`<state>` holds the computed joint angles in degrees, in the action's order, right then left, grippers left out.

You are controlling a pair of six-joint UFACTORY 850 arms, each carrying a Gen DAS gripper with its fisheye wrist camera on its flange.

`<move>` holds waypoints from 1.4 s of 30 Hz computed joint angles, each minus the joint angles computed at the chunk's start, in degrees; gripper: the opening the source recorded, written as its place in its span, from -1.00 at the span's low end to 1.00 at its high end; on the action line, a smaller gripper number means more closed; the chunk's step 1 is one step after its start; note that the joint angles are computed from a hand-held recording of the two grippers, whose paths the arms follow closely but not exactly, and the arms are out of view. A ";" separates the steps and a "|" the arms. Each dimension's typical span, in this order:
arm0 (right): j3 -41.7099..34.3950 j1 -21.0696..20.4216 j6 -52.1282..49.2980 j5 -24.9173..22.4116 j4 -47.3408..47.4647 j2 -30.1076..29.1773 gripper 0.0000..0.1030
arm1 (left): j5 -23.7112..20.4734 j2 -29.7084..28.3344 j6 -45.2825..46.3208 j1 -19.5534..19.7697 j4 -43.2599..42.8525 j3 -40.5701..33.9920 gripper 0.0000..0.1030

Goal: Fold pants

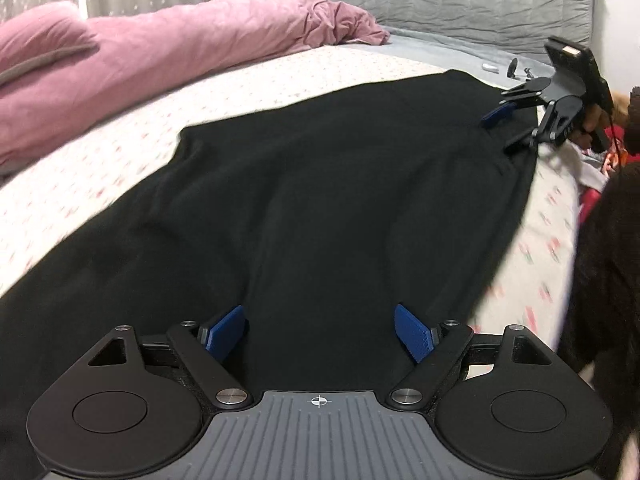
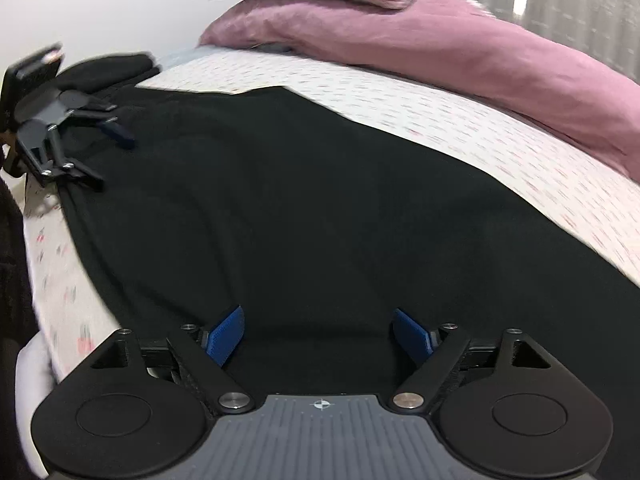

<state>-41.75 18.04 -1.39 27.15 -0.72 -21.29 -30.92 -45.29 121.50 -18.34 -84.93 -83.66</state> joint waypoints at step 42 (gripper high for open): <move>15.59 -13.90 0.85 1.44 61.03 15.10 0.55 | 1.35 -1.81 -14.80 -4.74 -27.34 -3.92 0.89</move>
